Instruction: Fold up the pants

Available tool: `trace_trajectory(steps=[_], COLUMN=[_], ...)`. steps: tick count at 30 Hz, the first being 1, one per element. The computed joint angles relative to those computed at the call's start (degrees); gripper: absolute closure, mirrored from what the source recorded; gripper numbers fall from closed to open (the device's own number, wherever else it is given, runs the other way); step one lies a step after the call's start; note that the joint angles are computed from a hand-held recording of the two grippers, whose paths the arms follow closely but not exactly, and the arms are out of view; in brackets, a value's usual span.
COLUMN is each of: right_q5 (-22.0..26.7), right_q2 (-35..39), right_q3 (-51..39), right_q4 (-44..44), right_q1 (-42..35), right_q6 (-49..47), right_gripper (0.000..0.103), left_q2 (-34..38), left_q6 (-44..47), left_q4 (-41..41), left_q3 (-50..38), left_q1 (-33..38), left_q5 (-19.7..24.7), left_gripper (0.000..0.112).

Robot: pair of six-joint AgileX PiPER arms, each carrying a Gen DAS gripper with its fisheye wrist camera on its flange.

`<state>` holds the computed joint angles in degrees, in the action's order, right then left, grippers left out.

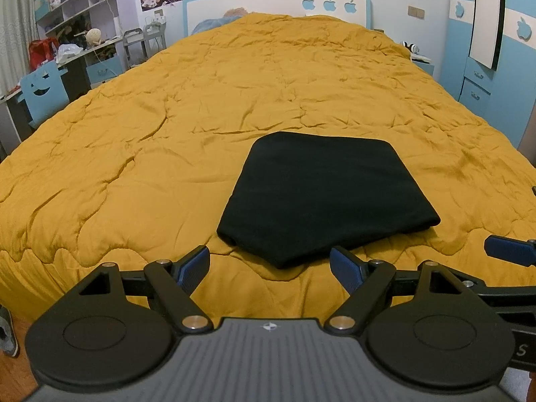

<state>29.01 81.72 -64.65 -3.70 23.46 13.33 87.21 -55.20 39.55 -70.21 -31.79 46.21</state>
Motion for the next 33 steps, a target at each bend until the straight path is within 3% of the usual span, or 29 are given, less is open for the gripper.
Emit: trace_trajectory(steps=[33], right_q5=[-0.69], right_q2=[-0.22], right_q3=[0.25], right_q4=[-3.46], right_q1=[1.14], right_q6=[3.75], right_gripper=[0.021], left_q2=[-0.73], left_q6=[0.85], left_q4=[-0.31], left_q3=[0.31], left_q1=[0.62], left_q5=[-0.44], left_gripper=[0.017])
